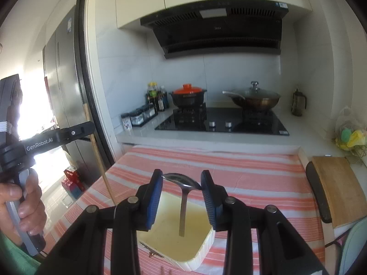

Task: Organize utensils
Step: 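Lower the spoon into the cream caddy with the right tool while the left tool drops its chopstick in, then open both tools and withdraw them from the caddy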

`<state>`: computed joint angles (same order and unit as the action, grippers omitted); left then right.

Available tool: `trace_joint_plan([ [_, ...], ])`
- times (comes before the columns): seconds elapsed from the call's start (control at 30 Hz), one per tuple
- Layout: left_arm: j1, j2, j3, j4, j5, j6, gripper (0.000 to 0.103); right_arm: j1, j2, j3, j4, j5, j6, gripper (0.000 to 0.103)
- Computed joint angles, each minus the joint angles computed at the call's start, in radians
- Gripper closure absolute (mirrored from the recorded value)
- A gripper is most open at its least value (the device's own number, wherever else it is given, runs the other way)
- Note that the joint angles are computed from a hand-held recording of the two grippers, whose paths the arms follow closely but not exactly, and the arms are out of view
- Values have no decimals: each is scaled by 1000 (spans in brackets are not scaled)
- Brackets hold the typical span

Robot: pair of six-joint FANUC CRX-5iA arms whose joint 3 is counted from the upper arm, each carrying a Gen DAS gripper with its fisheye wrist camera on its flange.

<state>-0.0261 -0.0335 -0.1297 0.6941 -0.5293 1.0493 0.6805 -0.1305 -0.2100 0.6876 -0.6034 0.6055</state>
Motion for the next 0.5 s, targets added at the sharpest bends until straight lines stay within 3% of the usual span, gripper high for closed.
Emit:
trace_joint_plan([
  [0.13, -15, 65, 32, -121, -57, 99, 98, -20, 82, 79, -196, -75, 145, 69],
  [0.27, -28, 117, 98, -236, -145, 174, 96, -37, 137, 135, -293, -131, 207, 69],
  [0.3, -25, 121, 107, -241, -164, 178, 87, -40, 145, 146, -302, -135, 211, 69],
  [0.33, -19, 116, 106, -234, -178, 172, 68, -41, 146, 149, -300, -133, 204, 66],
  [0.37, -12, 99, 91, -223, -174, 164, 57, -37, 141, 152, -290, -137, 189, 53],
  [0.4, -2, 70, 61, -208, -149, 151, 40, -34, 120, 134, -271, -120, 162, 48],
  [0.43, 6, 37, 27, -189, -118, 130, 30, -30, 93, 111, -243, -98, 132, 47],
  [0.5, 41, -40, -57, -111, -90, 37, 20, -2, 34, 60, -152, -96, 73, 47],
])
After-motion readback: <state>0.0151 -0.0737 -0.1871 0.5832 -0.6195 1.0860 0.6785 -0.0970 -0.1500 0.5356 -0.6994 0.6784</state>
